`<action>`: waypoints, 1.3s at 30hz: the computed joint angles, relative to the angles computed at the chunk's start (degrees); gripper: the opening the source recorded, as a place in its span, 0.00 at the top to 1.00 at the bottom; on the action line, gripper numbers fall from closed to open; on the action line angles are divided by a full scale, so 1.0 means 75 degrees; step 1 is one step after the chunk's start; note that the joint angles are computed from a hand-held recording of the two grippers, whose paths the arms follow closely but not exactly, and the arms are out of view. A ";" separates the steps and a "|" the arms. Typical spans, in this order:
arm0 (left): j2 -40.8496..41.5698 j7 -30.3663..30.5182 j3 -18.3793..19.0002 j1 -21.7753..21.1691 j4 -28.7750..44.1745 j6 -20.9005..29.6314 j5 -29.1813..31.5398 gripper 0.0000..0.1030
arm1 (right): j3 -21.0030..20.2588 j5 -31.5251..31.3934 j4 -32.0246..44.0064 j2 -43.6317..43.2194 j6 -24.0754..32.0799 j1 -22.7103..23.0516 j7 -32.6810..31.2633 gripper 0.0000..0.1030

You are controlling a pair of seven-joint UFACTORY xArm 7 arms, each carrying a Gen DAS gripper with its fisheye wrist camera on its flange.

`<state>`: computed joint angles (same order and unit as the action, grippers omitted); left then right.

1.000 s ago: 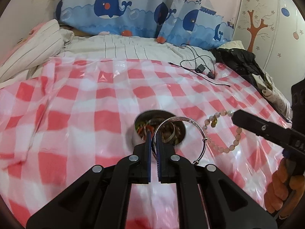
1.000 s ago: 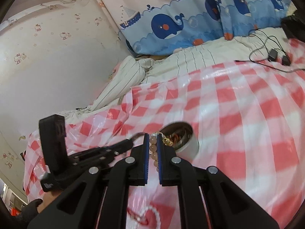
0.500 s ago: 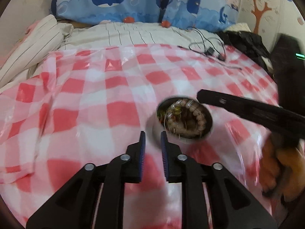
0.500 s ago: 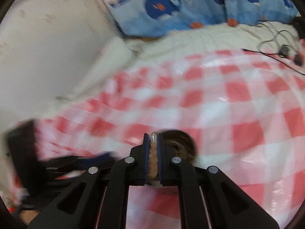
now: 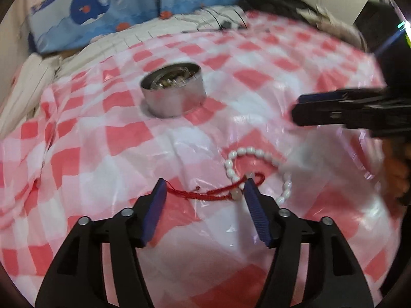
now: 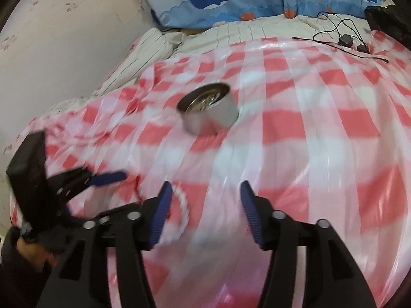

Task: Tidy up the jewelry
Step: 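Move the left gripper to the white pearl bracelet while the right gripper holds the beads, then grasp the white pearl bracelet with the left gripper while the right gripper carries beads to the tin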

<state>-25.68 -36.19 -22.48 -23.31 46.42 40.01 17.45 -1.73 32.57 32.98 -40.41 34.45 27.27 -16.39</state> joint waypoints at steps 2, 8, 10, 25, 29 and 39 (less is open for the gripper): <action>0.0187 0.0015 -0.0051 -0.0012 0.0061 0.0173 0.0029 0.40 | 0.0129 -0.0065 -0.0168 -0.0188 0.0041 0.0013 0.0075 0.44; -0.0105 0.0034 0.0426 -0.0110 -0.0250 -0.0242 -0.0614 0.91 | 0.0380 -0.0420 -0.0240 -0.0052 -0.0073 0.0054 0.0173 0.43; -0.0242 0.0024 0.0496 -0.0064 -0.0358 -0.0394 -0.0758 0.98 | 0.0484 -0.0586 -0.0238 0.0036 -0.0139 0.0058 0.0224 0.43; 0.0374 0.0066 0.0121 0.0376 0.0039 -0.0842 -0.0364 0.50 | 0.1145 -0.1994 0.0008 0.0684 -0.0116 0.0123 0.0522 0.90; 0.0457 0.0026 0.0381 0.0198 0.0035 -0.0767 -0.0529 0.89 | 0.1036 -0.2044 -0.0085 0.0549 -0.0203 0.0028 0.0652 0.92; 0.0217 -0.0085 0.0440 0.0217 -0.0084 -0.0765 -0.0609 0.89 | 0.0593 -0.1863 -0.0037 0.0579 -0.0218 -0.0133 0.0967 0.50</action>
<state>-24.05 -36.83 -19.18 -21.68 45.79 34.27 12.88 2.72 18.60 32.71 -36.06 32.81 26.28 -9.14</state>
